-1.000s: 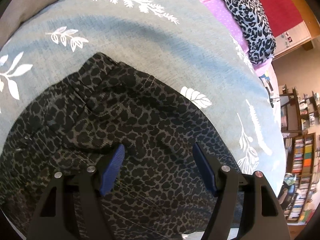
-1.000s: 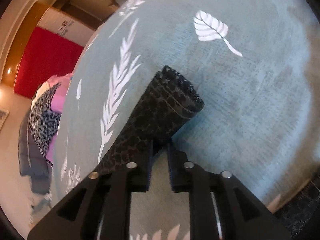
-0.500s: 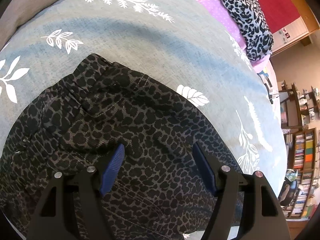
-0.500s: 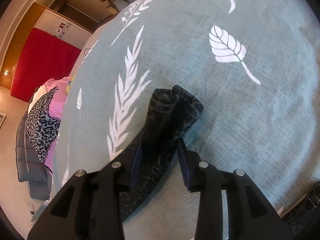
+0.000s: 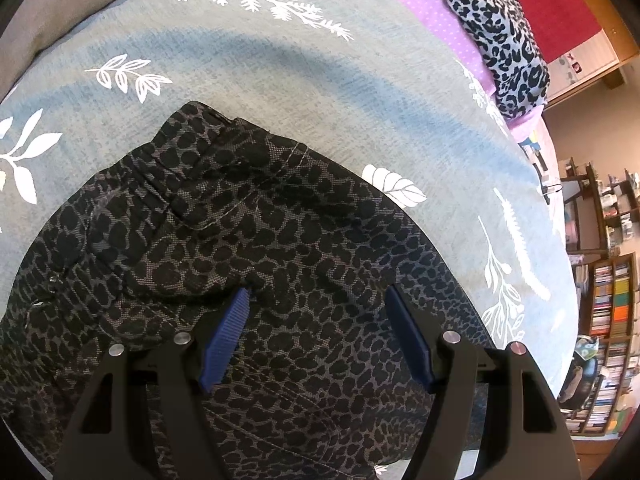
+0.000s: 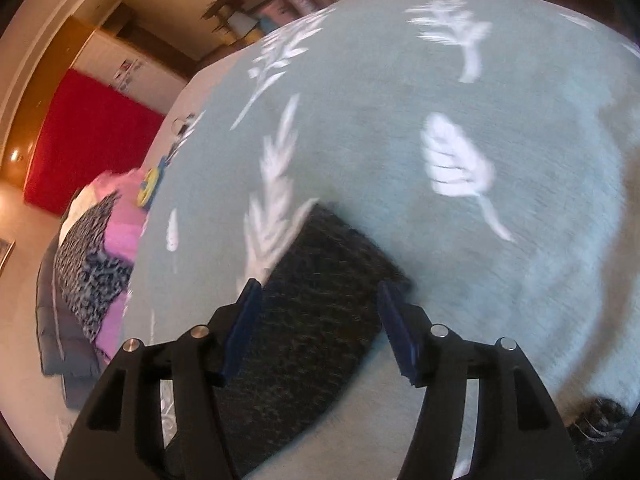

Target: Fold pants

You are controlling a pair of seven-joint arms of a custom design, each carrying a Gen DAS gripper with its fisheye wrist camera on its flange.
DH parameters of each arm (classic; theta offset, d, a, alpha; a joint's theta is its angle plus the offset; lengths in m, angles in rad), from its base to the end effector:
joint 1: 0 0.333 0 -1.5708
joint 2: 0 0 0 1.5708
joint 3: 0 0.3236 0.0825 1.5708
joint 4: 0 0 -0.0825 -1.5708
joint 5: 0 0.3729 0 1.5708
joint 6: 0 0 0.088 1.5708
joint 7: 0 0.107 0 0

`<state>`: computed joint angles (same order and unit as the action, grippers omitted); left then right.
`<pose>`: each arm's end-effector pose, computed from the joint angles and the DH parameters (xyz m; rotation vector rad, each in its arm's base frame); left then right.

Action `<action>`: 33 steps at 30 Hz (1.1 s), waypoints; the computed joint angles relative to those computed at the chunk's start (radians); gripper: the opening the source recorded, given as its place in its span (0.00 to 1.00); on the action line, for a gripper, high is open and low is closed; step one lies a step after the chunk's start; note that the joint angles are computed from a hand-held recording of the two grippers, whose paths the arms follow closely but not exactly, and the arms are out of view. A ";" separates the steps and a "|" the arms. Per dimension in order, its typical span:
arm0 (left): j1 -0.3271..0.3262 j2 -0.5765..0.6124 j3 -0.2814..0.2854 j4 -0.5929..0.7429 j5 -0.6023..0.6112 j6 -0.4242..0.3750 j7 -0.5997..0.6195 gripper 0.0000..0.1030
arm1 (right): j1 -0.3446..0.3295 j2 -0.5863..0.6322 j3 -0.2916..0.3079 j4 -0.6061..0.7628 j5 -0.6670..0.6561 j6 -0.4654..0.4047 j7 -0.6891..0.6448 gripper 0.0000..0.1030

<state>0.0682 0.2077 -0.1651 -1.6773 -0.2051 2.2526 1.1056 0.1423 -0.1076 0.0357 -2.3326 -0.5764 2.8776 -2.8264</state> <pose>0.6451 -0.0594 0.5300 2.6156 -1.5908 0.6612 0.5089 0.1235 0.4631 -0.4532 2.4037 -0.2092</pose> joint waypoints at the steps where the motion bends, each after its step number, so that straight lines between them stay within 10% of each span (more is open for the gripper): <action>1: -0.001 0.000 -0.001 -0.001 0.001 0.001 0.001 0.68 | 0.015 0.025 -0.015 0.023 0.060 0.011 -0.079 0.60; 9: -0.008 0.024 -0.006 0.028 0.018 -0.010 0.003 0.68 | 0.004 0.301 0.018 0.370 0.547 -0.268 -0.530 0.60; 14: -0.002 0.059 -0.005 0.089 0.034 -0.034 -0.013 0.68 | 0.020 0.455 0.016 0.648 0.494 -0.589 -0.582 0.76; 18: -0.002 0.109 -0.004 0.170 0.065 -0.042 -0.052 0.77 | 0.069 0.499 0.002 0.743 0.375 -0.743 -0.614 0.55; 24: -0.009 0.264 -0.016 0.394 0.095 -0.184 -0.151 0.79 | 0.089 0.345 0.010 0.509 0.326 -0.592 -0.576 0.08; 33: -0.018 0.316 -0.023 0.465 0.129 -0.243 -0.275 0.79 | 0.136 -0.036 0.053 0.016 0.119 -0.304 -0.221 0.07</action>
